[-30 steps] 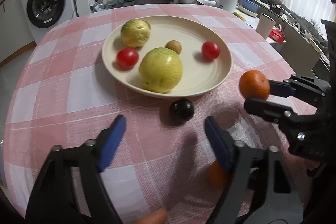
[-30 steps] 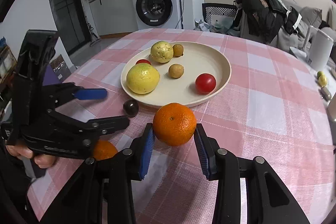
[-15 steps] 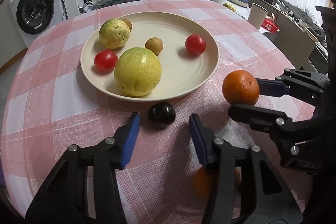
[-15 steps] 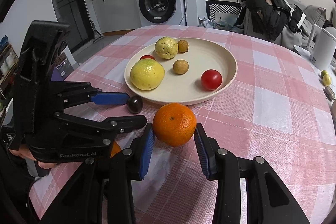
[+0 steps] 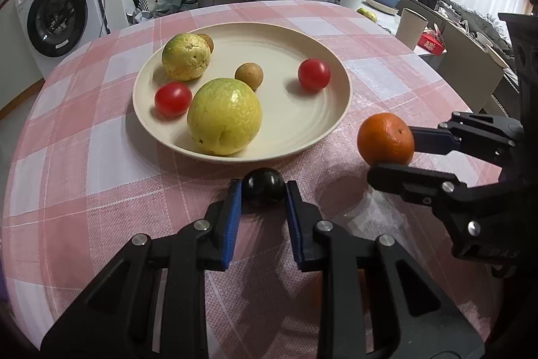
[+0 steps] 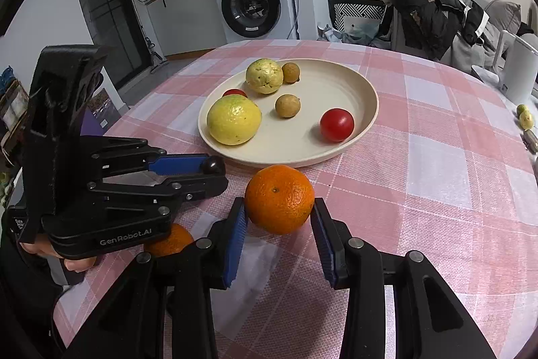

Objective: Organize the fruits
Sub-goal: 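Close the right gripper on the mandarin while the left gripper closes on the dark plum, then carry the mandarin and plum over the cream plate and open both grippers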

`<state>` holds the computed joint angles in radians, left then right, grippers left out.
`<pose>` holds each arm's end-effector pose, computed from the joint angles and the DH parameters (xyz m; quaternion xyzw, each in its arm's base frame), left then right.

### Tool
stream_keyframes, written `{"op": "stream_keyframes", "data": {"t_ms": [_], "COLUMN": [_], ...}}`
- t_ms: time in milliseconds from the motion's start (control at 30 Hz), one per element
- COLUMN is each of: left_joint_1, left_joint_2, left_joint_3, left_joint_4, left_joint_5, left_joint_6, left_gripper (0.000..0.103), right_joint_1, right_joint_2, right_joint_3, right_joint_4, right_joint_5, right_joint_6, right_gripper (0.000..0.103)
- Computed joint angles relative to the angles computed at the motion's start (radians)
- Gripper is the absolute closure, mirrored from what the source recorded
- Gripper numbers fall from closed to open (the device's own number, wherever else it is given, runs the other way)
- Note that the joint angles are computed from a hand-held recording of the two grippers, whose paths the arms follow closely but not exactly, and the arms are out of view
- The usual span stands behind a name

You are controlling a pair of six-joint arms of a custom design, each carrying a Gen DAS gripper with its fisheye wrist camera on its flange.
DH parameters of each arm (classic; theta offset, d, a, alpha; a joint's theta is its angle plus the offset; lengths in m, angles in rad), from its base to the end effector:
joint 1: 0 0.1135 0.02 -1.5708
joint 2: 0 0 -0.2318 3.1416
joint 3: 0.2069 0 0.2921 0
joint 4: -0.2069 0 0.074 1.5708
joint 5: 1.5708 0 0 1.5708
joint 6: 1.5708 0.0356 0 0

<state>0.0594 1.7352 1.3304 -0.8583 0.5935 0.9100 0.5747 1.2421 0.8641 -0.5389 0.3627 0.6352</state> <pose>0.3762 0.0024 0.1861 0.4307 0.8423 -0.1874 0.2643 0.2572 0.1515 0.1980 0.0861 0.9293 0.0392 0.3570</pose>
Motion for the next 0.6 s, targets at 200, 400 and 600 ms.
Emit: {"op": "stream_keyframes", "data": {"t_ms": [200, 400, 600], "left_joint_1": [0.035, 0.058, 0.066], "left_joint_2": [-0.034, -0.061, -0.066], "left_joint_3": [-0.01, -0.003, 0.025], "left_joint_4": [-0.033, -0.057, -0.059], "left_joint_5": [0.049, 0.1, 0.13], "left_joint_6": [0.055, 0.073, 0.043], "left_gripper": [0.08, 0.08, 0.08], "right_joint_1": [0.001, 0.009, -0.001], "right_joint_2": [-0.015, -0.055, -0.071], "right_joint_3": [-0.007, -0.026, -0.025], "right_joint_4": [0.002, 0.025, 0.024], "right_joint_5": [0.011, 0.041, 0.07], "right_joint_6": [0.002, 0.004, 0.014], "right_gripper": [0.063, 0.063, 0.063]}}
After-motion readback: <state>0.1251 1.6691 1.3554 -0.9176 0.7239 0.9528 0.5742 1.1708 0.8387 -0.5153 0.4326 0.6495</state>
